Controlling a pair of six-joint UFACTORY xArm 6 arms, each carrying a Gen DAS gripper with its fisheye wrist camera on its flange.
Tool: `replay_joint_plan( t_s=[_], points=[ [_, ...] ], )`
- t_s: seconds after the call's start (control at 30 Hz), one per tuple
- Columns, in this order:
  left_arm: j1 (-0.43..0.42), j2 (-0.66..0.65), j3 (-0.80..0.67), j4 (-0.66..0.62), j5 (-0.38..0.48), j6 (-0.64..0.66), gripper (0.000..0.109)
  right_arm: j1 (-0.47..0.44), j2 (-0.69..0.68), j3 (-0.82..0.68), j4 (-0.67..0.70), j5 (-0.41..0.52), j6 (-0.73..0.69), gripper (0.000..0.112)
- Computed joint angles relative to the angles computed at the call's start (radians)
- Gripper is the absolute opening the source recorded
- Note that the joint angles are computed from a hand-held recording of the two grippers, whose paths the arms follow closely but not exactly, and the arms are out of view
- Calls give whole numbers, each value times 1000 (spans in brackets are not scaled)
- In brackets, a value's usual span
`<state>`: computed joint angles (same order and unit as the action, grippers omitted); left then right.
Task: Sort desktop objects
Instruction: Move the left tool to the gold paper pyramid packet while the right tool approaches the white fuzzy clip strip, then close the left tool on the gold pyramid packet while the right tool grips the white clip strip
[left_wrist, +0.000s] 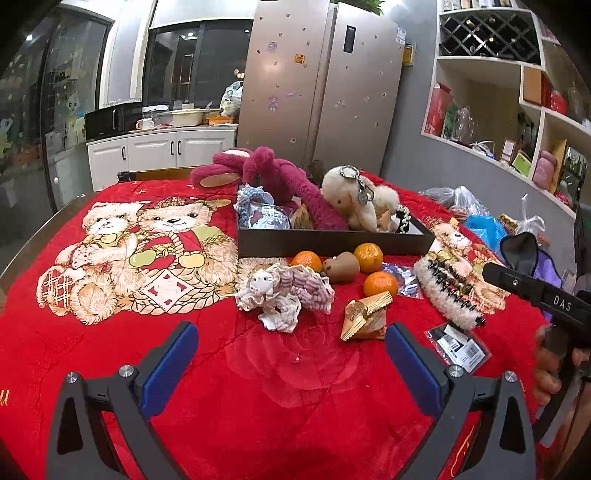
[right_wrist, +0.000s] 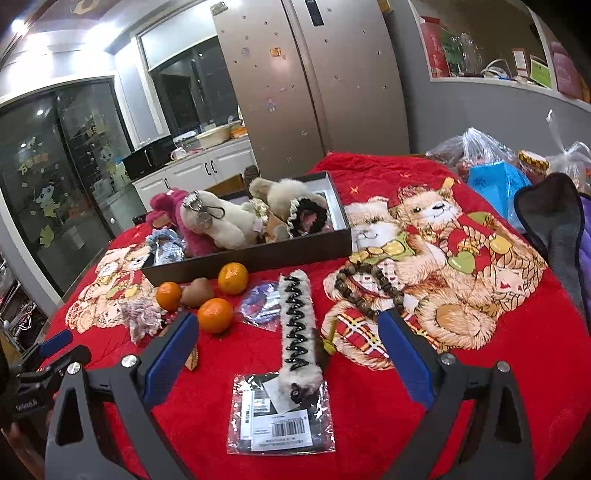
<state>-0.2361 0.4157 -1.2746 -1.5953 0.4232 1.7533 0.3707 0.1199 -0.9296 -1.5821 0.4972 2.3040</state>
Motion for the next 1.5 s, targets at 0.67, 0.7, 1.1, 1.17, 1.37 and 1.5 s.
replay_joint_plan(
  t_s=[0.67,0.7,1.1,1.17,1.37,1.5],
  points=[
    [-98,56,-28,211,20,-131,103,-51,48,-28,-7,-73,-106,100],
    [-105,63,-38,238,23,-151,103,-60,53,-29,-17,-88,-97,100],
    [-130,186,-159,540,14,-451,103,-131,166,-102,-84,-242,-38,81],
    [-131,210,-176,624,5,-540,103,-138,170,-106,-127,-263,6,74],
    [-168,215,-152,718,-106,-581,103,-159,207,-140,-139,-338,-3,51],
    [-162,212,-150,700,-97,-565,103,-109,173,-123,-163,-249,-15,44]
  ],
)
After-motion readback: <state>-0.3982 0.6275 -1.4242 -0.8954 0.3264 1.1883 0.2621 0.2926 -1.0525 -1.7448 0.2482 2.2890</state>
